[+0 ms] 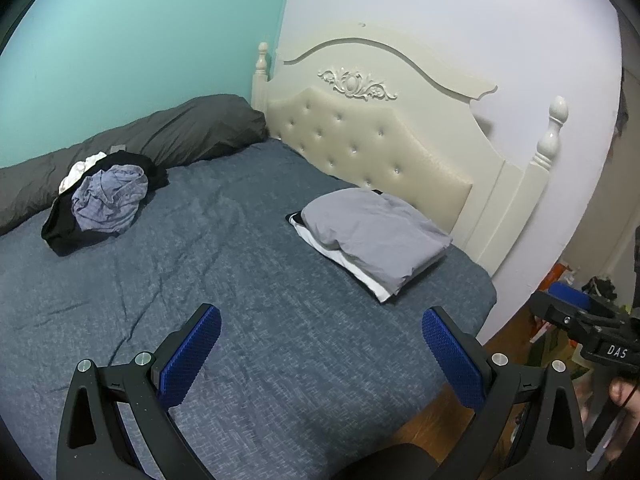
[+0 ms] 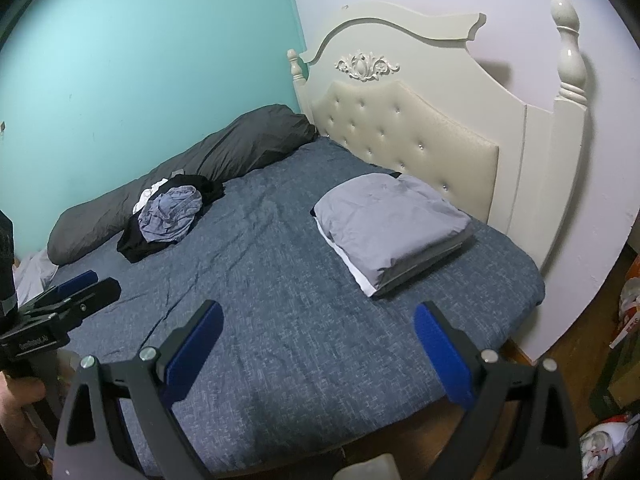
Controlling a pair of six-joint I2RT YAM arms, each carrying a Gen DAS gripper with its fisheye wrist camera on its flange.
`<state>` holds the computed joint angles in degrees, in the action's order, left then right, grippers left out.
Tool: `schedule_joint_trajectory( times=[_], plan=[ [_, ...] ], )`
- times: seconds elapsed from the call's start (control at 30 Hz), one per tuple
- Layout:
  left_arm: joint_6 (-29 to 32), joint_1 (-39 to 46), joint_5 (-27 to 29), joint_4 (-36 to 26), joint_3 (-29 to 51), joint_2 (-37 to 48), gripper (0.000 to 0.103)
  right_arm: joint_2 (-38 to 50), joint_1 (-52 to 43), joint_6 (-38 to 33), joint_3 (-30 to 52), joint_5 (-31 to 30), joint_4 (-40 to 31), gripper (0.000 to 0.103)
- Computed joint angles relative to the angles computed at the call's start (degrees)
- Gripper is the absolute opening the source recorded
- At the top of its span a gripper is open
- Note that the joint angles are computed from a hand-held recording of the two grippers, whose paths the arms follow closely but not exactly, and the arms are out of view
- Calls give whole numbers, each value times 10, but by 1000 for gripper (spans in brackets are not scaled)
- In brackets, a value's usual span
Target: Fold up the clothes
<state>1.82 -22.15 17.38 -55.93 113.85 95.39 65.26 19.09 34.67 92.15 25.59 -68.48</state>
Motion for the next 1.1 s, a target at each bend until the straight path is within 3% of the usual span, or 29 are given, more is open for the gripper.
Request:
schedule_joint_trajectory(
  times=[1.1],
  plan=[
    [10,3,-29,17,-26,-16,103,1,-7,-3,2,-8,8,97]
  ],
)
